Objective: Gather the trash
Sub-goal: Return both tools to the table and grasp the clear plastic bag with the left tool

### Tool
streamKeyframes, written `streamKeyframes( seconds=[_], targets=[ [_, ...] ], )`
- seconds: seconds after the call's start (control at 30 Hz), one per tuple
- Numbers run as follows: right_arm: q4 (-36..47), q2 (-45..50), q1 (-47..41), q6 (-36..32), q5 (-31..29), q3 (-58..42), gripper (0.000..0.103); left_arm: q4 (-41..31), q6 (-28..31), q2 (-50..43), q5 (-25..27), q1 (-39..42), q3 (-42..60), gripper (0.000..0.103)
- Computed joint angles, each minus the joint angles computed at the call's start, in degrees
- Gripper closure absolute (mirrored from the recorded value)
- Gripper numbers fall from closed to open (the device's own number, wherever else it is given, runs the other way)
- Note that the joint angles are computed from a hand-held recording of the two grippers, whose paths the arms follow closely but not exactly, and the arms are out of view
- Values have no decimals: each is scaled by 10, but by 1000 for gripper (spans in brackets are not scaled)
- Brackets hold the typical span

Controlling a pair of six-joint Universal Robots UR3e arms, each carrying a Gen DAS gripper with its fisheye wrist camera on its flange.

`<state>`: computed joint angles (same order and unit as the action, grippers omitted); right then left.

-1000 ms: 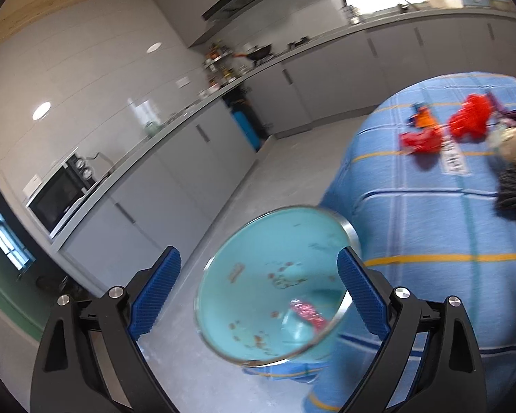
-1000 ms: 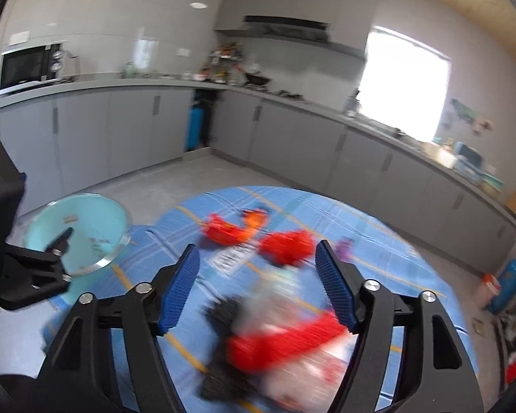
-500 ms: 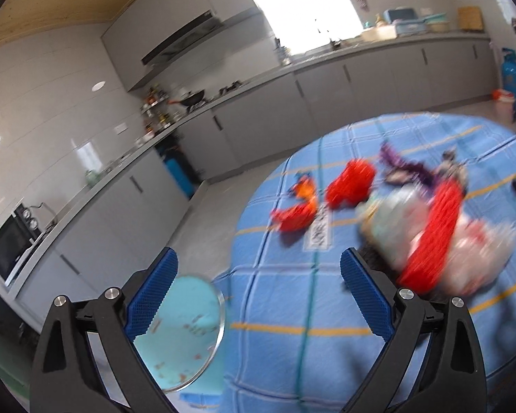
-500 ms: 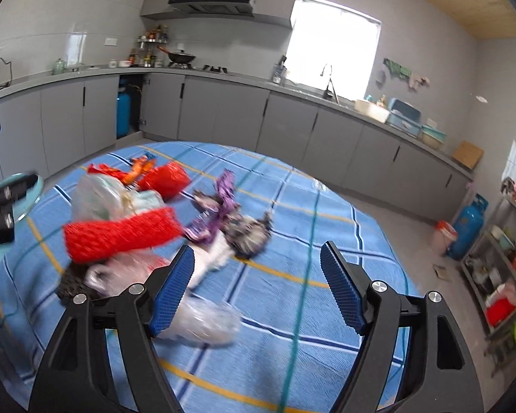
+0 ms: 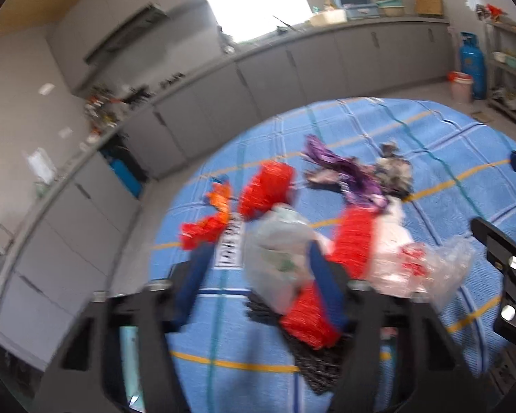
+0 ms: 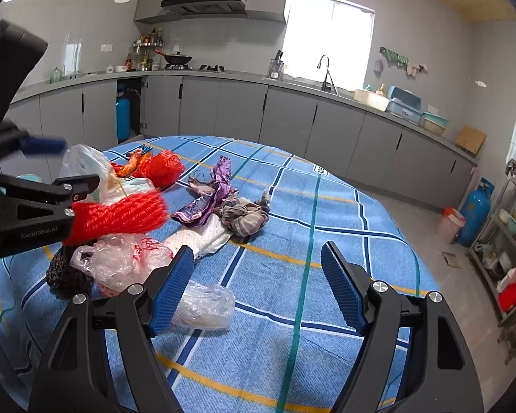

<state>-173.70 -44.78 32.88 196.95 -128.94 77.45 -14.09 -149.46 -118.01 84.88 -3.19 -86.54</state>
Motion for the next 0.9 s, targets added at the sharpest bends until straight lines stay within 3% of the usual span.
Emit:
streamKeyframes(
  seconds=[0.03, 0.13, 0.4, 0.57, 0.9],
  targets=[
    [-2, 0, -2, 2, 2, 2, 27, -7, 3, 3, -6, 1, -2, 79],
    [2, -1, -4, 8, 4, 5, 27, -2, 13, 10, -21, 3, -12, 87],
    [0, 1, -5, 7, -7, 2, 26, 76, -3, 70, -48, 39, -72, 90],
    [3, 10, 1, -1, 0, -16, 26, 152, 11, 77, -9, 43, -107, 90],
    [41, 38, 2, -22, 82, -72, 28, 211, 31, 91, 0, 76, -185, 90]
  ],
)
